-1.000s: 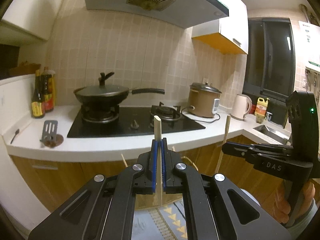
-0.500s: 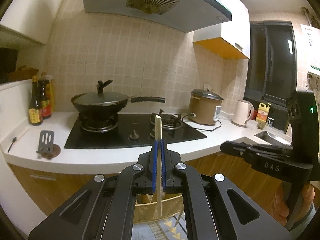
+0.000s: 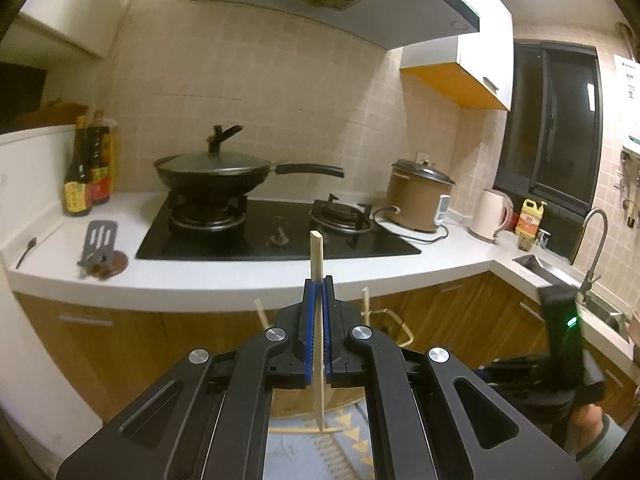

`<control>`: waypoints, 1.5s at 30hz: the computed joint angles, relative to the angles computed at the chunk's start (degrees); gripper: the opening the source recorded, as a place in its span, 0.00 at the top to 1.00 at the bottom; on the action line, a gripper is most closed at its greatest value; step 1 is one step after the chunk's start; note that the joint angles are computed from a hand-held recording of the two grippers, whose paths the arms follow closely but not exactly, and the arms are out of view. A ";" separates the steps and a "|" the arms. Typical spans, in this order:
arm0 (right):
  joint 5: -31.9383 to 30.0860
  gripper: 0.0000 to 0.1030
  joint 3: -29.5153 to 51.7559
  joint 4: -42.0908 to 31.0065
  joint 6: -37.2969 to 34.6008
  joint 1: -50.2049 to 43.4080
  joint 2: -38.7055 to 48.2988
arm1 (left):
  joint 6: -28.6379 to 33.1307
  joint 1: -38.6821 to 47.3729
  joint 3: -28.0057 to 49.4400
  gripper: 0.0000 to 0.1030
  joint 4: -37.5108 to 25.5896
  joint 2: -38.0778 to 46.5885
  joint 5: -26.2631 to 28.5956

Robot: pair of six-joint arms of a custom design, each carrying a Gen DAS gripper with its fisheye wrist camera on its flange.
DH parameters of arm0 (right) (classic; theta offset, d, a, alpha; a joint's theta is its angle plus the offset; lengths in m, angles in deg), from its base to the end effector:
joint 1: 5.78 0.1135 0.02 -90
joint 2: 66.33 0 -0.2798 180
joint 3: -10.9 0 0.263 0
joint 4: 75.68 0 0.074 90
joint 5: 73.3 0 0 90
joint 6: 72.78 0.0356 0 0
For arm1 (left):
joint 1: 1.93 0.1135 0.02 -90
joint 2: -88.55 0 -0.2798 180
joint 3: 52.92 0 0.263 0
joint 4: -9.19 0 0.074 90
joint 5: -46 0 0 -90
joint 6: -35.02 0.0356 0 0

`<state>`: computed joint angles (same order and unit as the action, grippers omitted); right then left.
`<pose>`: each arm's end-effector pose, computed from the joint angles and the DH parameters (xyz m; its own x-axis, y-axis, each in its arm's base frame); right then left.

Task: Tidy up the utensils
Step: 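Open the right tool to release its chopstick into the caddy while the left tool holds its chopstick, then open the left tool to release its chopstick into the caddy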

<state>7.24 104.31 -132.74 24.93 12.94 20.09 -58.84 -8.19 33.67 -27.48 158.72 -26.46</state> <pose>0.3141 0.1126 0.3411 -0.7756 -0.1231 -0.6191 -0.3153 0.9252 0.2110 0.2758 -0.0410 0.4137 -0.3692 -0.0241 -0.9290 0.3610 0.9175 -0.1672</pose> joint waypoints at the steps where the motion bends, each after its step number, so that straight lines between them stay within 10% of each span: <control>1: -0.06 0.56 -0.50 0.27 -0.47 0.68 0.80 | 0.18 0.72 -0.66 0.99 -0.13 -0.59 0.38; 5: -0.54 0.47 -3.65 4.45 -3.22 5.16 5.57 | 1.28 5.42 -5.23 0.99 -1.02 -4.37 2.80; 13: 5.19 0.64 -4.70 15.57 -6.29 10.60 15.99 | 1.84 14.52 -11.52 0.99 -3.46 -7.50 10.77; 24: 7.75 0.69 3.85 13.67 -9.86 11.47 26.02 | 9.72 22.19 -13.76 1.00 -15.51 -8.21 21.72; 27: 8.55 0.93 3.51 13.20 -10.80 12.68 26.09 | 11.78 23.01 -13.73 1.00 -18.22 -7.70 22.85; 33: 10.34 0.95 2.76 12.93 -10.40 14.40 25.92 | 12.82 26.07 -18.52 1.00 -12.67 -4.60 21.55; 36: 9.60 0.95 2.64 12.91 -9.20 14.14 25.81 | 10.22 26.70 -19.11 1.00 -7.37 10.03 17.93; 45: 9.06 1.00 -7.09 14.70 -6.36 15.09 18.37 | 19.70 51.02 -21.11 0.90 -15.08 6.82 32.79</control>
<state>16.30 97.22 -118.03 18.57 28.03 38.46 -39.14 42.84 12.56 -42.56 165.54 6.33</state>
